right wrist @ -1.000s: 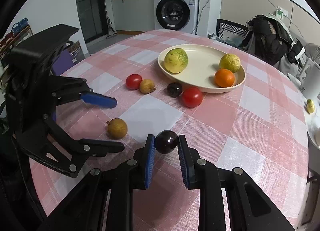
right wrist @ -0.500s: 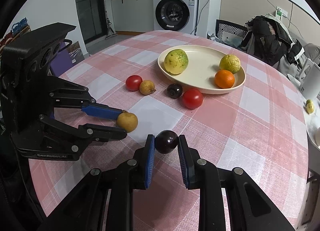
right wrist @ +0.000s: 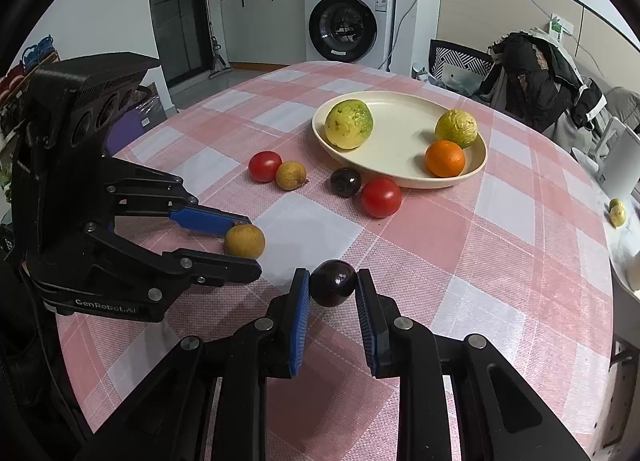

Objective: Organize fruits
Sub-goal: 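Grasp the small brown round fruit with the left tool while the right tool holds the plum, then carry the plum and brown fruit onto the cream plate and open both tools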

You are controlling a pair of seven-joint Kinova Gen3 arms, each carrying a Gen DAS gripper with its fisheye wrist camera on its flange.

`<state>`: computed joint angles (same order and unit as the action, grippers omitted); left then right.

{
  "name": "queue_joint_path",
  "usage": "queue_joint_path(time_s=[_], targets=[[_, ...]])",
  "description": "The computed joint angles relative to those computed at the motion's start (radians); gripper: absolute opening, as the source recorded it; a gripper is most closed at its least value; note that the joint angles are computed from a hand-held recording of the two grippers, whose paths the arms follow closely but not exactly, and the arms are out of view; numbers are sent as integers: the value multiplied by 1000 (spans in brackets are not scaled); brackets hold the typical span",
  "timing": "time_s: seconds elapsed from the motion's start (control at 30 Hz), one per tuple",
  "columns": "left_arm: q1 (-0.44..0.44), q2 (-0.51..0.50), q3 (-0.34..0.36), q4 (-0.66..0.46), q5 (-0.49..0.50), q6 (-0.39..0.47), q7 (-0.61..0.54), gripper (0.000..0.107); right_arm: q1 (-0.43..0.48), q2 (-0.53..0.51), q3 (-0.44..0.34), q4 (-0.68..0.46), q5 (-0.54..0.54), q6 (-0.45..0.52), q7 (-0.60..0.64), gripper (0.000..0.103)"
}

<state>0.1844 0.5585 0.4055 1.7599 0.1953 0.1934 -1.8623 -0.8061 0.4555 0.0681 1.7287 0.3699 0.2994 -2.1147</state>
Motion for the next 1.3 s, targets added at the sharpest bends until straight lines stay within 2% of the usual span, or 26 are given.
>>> queue_joint_path(time_s=[0.03, 0.27, 0.47, 0.57, 0.7, 0.8, 0.93, 1.07, 1.13, 1.3], targets=[[-1, 1, 3, 0, -1, -3, -2, 24, 0, -1, 0, 1, 0, 0, 0, 24], [-20, -5, 27, 20, -3, -34, -7, 24, -5, -6, 8, 5, 4, -3, -4, 24], [-50, -29, 60, 59, -15, -102, 12, 24, -43, -21, 57, 26, 30, -30, -53, 24], [-47, -49, 52, 77, -33, -143, 41, 24, -66, -38, 91, 47, 45, -64, -89, 24], [-31, -72, 21, 91, -62, -184, 99, 24, -104, -65, 158, 92, 47, -142, -132, 24], [-24, -81, -1, 82, -79, -189, 150, 24, -163, -80, 245, 125, 25, -204, -152, 24], [33, -97, -79, 61, -103, -183, 196, 24, -209, -85, 316, 150, -34, -267, -137, 24], [46, -104, -104, 44, -118, -190, 233, 24, -205, -85, 328, 159, -96, -321, -104, 24], [60, -107, -123, 31, -126, -190, 246, 24, -174, -83, 303, 156, -123, -342, -87, 24], [99, -107, -163, -4, -147, -189, 265, 24, -158, -75, 305, 147, -202, -379, -47, 24]])
